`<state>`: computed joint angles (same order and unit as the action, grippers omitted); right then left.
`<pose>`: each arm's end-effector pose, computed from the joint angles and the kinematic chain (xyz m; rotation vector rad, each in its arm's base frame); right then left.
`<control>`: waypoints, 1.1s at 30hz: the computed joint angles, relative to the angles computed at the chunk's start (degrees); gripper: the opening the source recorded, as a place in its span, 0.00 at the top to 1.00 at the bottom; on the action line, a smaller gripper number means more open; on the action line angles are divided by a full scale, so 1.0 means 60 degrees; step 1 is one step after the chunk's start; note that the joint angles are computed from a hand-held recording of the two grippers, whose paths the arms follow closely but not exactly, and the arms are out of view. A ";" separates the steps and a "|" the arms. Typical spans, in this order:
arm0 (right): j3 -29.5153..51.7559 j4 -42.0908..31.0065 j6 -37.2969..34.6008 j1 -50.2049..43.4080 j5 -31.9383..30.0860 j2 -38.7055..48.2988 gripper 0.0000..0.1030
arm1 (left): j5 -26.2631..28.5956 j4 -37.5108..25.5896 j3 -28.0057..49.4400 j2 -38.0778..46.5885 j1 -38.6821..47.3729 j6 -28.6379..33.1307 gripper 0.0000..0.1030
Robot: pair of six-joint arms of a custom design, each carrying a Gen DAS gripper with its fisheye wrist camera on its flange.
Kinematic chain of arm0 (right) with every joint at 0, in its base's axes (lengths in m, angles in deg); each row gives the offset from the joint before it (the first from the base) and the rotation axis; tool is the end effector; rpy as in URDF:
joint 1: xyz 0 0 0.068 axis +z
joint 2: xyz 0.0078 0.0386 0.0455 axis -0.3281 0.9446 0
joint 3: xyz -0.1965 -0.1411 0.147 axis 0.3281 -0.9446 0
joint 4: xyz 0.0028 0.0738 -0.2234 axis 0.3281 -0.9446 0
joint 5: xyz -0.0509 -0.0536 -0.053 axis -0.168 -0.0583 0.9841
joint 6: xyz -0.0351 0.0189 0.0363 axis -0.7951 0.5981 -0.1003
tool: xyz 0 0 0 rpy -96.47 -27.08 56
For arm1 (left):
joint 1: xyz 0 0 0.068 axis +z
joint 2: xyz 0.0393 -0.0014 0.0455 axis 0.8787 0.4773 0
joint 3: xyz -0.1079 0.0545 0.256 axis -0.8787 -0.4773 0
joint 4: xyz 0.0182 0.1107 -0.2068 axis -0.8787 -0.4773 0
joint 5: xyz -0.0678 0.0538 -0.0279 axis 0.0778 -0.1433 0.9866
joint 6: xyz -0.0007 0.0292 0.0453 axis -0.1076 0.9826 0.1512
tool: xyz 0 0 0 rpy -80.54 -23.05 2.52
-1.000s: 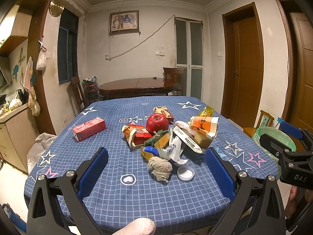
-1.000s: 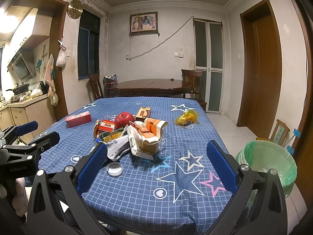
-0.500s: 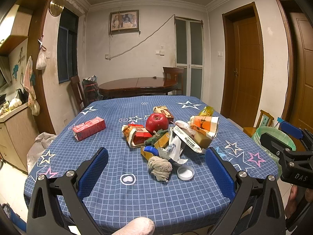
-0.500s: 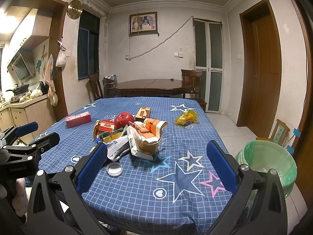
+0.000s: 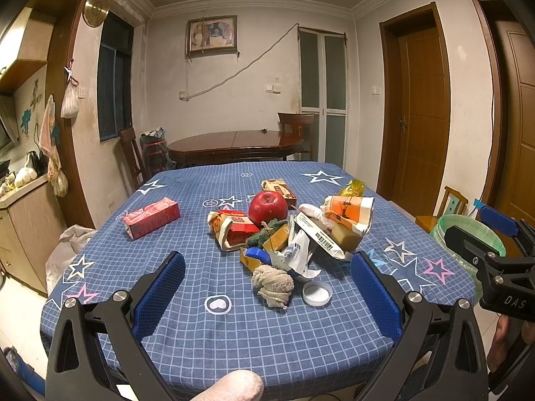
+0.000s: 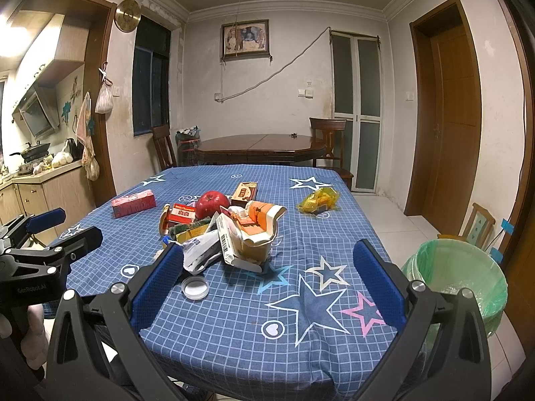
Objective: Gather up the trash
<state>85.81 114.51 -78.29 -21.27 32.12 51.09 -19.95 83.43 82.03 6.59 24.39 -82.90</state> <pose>0.2383 0.0054 0.1805 -0.3538 1.8753 0.2883 0.1860 -0.1108 0.1905 -0.1261 1.9561 0.1243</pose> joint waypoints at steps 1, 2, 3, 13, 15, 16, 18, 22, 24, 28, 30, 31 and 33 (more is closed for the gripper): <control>0.0008 -0.0010 0.0001 -0.0006 -0.0011 0.0001 0.05 | -0.0010 -0.0005 0.0020 0.0016 -0.0002 0.0007 0.04; 0.0018 -0.0020 0.0005 -0.0006 -0.0007 0.0001 0.05 | -0.0009 -0.0001 0.0015 0.0020 -0.0006 0.0007 0.04; 0.0018 -0.0020 0.0005 -0.0006 -0.0007 0.0001 0.05 | -0.0010 -0.0013 0.0024 0.0019 -0.0002 0.0007 0.04; 0.0041 -0.0070 -0.0003 0.0002 0.0004 -0.0019 0.05 | 0.0038 0.0046 0.0004 0.0085 0.0035 -0.0001 0.04; 0.0058 -0.0016 -0.0050 -0.0093 -0.0080 0.0077 0.05 | 0.0066 0.0098 -0.0027 0.0133 0.0051 -0.0037 0.04; 0.0064 -0.0028 -0.0042 -0.0084 -0.0069 0.0072 0.05 | 0.0071 0.0184 -0.0072 0.0200 0.0035 -0.0066 0.04; 0.0065 -0.0042 -0.0075 -0.0117 -0.0102 0.0082 0.05 | 0.0162 0.0271 -0.0098 0.0285 0.0098 -0.0077 0.04; 0.0038 0.0232 -0.0106 0.0002 -0.0087 0.0440 0.05 | 0.1358 0.0416 -0.0107 0.0425 0.0915 0.0183 0.04; 0.0126 0.0167 -0.0152 -0.0046 -0.0224 0.0563 0.05 | 0.1759 0.0455 -0.0045 0.0715 0.1361 0.0454 0.04; 0.0363 -0.0037 -0.0256 -0.0166 -0.0508 0.0864 0.05 | 0.3779 0.0023 0.0457 0.1691 0.2997 0.0973 0.04; 0.0547 -0.0203 -0.0325 -0.0215 -0.0706 0.1090 0.05 | 0.5530 -0.0383 0.0956 0.2473 0.3960 0.1314 0.04; 0.0640 -0.0295 -0.0366 -0.0242 -0.0835 0.1233 0.05 | 0.5890 -0.0345 0.1099 0.2793 0.4164 0.1475 0.04; 0.0889 -0.0578 -0.0444 -0.0294 -0.1097 0.1528 0.05 | 0.6316 -0.0263 0.1406 0.3455 0.4399 0.1676 0.04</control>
<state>91.14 111.04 -80.95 -23.03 25.54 60.26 17.94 81.85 90.46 27.32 50.79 -72.85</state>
